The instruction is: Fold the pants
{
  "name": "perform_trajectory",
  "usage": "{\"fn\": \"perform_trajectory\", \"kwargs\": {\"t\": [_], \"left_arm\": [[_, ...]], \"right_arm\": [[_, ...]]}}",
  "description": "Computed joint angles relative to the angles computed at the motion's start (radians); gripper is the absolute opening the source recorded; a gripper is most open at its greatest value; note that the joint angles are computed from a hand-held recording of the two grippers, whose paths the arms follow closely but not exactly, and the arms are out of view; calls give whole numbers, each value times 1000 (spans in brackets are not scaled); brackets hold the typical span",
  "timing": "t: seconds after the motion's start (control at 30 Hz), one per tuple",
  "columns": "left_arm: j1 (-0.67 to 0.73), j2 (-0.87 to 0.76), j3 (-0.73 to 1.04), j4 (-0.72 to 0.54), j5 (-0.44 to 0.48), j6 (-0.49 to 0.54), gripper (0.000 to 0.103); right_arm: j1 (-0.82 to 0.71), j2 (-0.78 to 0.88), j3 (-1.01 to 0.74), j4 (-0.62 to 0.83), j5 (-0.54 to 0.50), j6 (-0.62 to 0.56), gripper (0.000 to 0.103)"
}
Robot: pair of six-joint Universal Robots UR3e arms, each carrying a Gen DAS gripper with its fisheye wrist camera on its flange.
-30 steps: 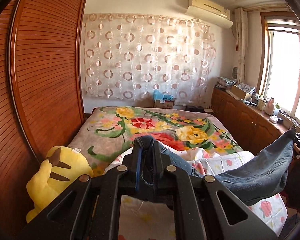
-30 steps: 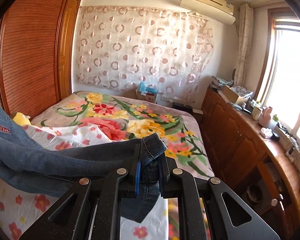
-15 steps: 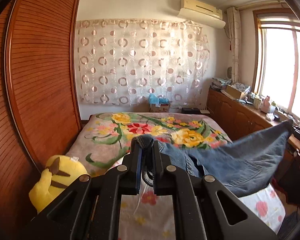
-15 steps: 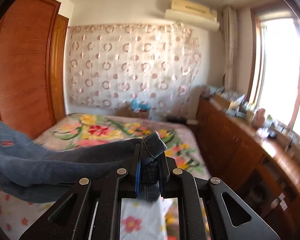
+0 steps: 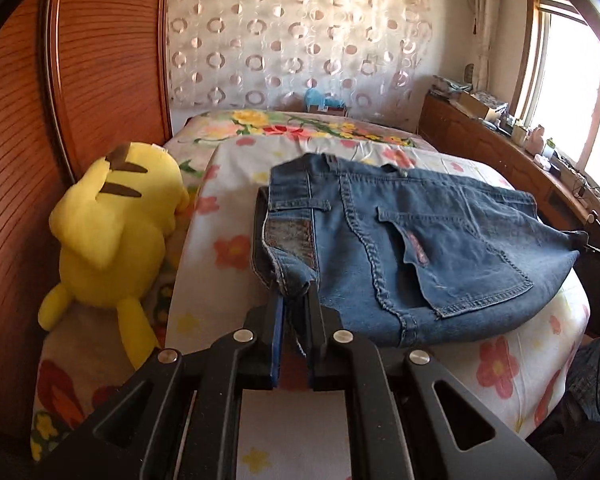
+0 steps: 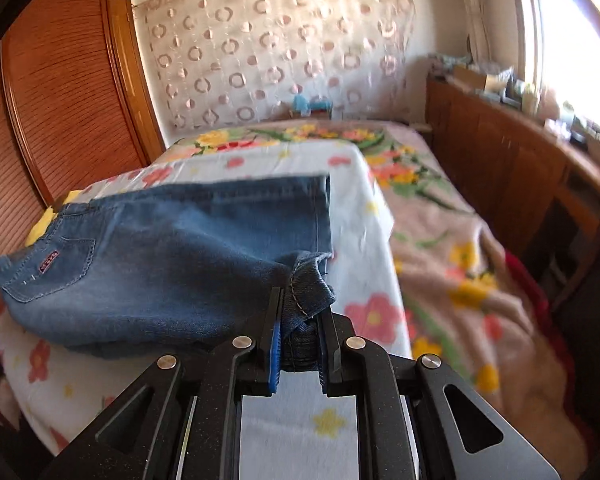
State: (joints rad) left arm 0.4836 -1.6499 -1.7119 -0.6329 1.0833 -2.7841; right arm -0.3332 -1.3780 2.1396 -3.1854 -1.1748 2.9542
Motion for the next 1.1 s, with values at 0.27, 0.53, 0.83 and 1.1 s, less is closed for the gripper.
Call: {"fn": "perform_trajectory", "kwargs": {"t": [0.27, 0.53, 0.83, 1.1], "left_arm": [[-34, -19, -19, 56, 66, -3, 12], [7, 48, -55, 49, 27, 24, 33], [-22, 68, -19, -17, -52, 58, 82], [-181, -21, 42, 43, 2, 15, 82]], "right_arm": [[-40, 50, -120, 132, 27, -5, 24], [-104, -93, -12, 163, 77, -17, 33], [-92, -165, 74, 94, 77, -15, 33], [-85, -168, 103, 55, 86, -4, 34]]}}
